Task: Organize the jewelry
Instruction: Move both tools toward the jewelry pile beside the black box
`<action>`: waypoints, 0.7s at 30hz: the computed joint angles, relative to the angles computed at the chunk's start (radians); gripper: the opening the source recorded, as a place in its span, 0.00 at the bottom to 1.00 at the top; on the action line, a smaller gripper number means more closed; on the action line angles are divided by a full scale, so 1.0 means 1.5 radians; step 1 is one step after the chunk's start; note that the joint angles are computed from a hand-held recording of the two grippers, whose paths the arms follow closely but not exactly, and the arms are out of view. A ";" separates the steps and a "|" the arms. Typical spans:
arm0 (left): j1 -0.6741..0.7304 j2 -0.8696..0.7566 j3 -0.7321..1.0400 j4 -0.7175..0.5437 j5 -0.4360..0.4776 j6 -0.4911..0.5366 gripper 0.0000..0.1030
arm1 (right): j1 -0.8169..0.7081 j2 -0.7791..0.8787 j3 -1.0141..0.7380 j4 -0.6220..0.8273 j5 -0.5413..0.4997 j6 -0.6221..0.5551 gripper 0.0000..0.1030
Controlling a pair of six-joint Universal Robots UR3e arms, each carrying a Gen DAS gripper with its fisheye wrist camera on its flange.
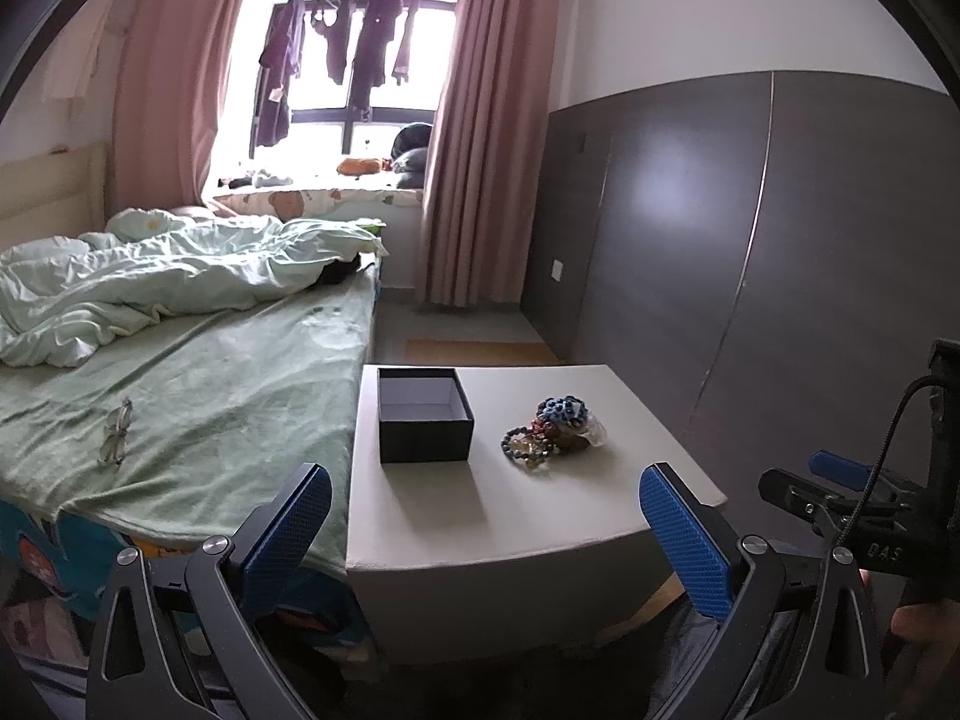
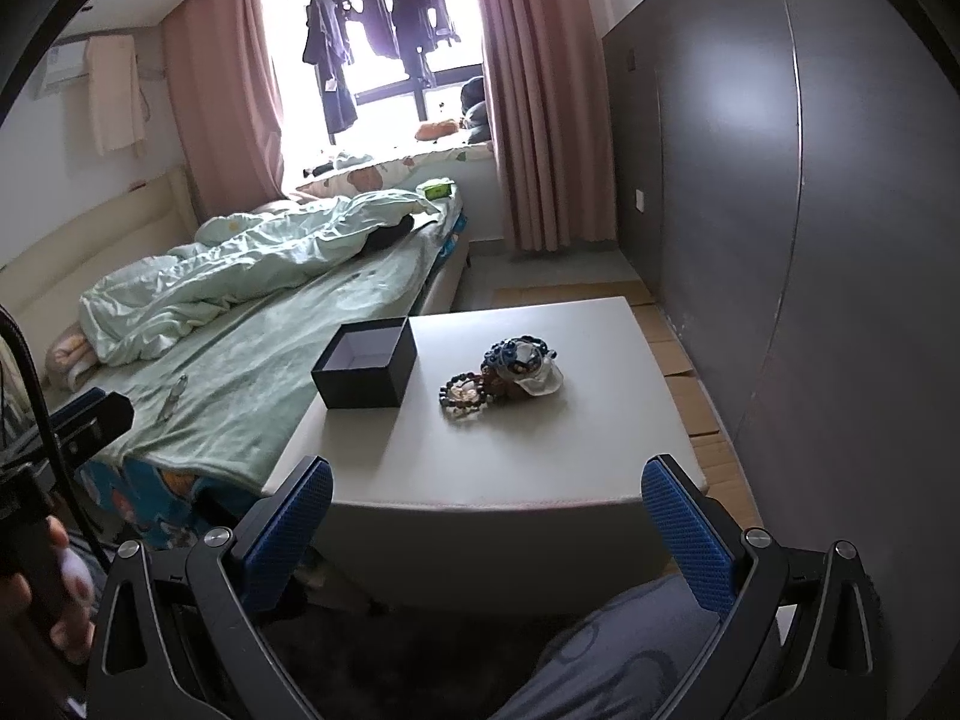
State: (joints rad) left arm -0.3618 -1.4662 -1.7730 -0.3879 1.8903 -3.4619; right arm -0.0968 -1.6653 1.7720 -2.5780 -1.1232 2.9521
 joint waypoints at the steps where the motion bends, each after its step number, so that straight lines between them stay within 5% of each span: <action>1: -0.002 0.002 0.001 -0.002 0.002 -0.001 1.00 | 0.000 0.000 -0.001 0.001 0.000 0.003 1.00; 21: -0.029 0.014 0.028 -0.029 -0.006 0.006 1.00 | -0.030 -0.050 0.049 -0.026 0.020 0.030 1.00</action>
State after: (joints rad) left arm -0.4055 -1.4457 -1.7316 -0.4313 1.8811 -3.4534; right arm -0.1417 -1.7408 1.8448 -2.6171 -1.0940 2.9971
